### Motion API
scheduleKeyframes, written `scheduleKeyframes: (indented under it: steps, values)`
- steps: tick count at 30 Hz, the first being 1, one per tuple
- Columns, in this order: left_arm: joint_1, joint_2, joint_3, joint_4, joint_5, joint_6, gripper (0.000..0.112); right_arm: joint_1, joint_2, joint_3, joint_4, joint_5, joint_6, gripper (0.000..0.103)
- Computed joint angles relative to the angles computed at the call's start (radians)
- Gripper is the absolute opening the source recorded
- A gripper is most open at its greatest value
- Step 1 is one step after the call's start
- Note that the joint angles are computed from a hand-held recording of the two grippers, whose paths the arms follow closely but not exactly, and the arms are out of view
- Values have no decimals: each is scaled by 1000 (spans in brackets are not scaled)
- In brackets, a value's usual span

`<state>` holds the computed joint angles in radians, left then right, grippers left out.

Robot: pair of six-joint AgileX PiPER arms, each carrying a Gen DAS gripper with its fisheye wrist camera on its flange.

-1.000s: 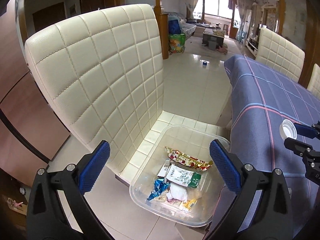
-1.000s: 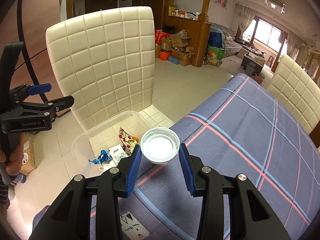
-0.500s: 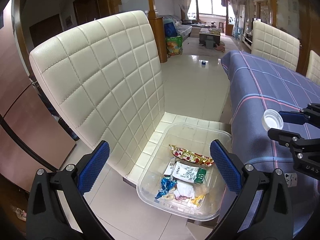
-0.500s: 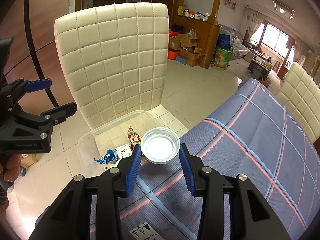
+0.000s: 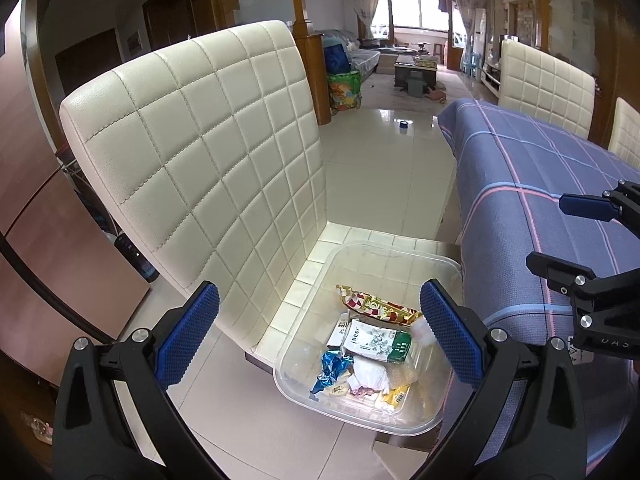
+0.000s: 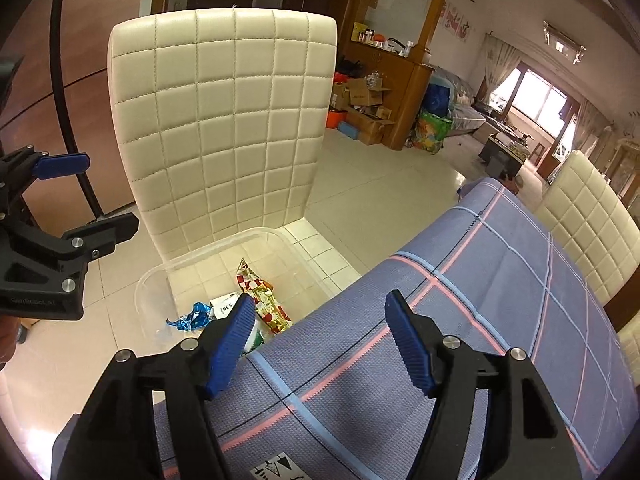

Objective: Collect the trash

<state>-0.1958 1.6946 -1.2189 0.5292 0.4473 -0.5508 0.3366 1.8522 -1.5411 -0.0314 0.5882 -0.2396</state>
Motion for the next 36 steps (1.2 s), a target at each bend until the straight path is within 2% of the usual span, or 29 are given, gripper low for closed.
scheduleKeyframes:
  steps: [12, 14, 16, 19, 21, 22, 25, 30, 34, 36]
  values:
    - [-63, 3, -13, 29, 35, -41, 99, -56, -41, 31, 47, 9, 10, 66]
    - [-71, 3, -15, 27, 40, -56, 99, -71, -51, 31, 42, 34, 28, 66]
    - [-85, 4, -17, 58, 50, -127, 99, -85, -63, 32, 45, 55, 35, 66]
    - [-120, 15, -46, 67, 112, -223, 99, -110, -105, 59, 10, 70, 81, 66]
    - [-155, 4, -50, 74, 137, -267, 99, -126, -139, 71, -51, 99, 148, 66]
    - [-173, -4, -50, 79, 145, -279, 99, -128, -153, 78, -83, 107, 182, 70]
    - [-264, -44, -33, 186, 182, -384, 99, -144, -231, 136, -198, 104, 292, 77]
    - [-426, -104, -32, 317, 253, -478, 99, -227, -381, 235, -164, 99, 299, 84]
    - [-533, -119, -65, 325, 300, -482, 99, -249, -504, 319, -281, 107, 400, 87]
    - [-581, -114, -98, 311, 337, -473, 99, -299, -572, 360, -232, 102, 362, 88]
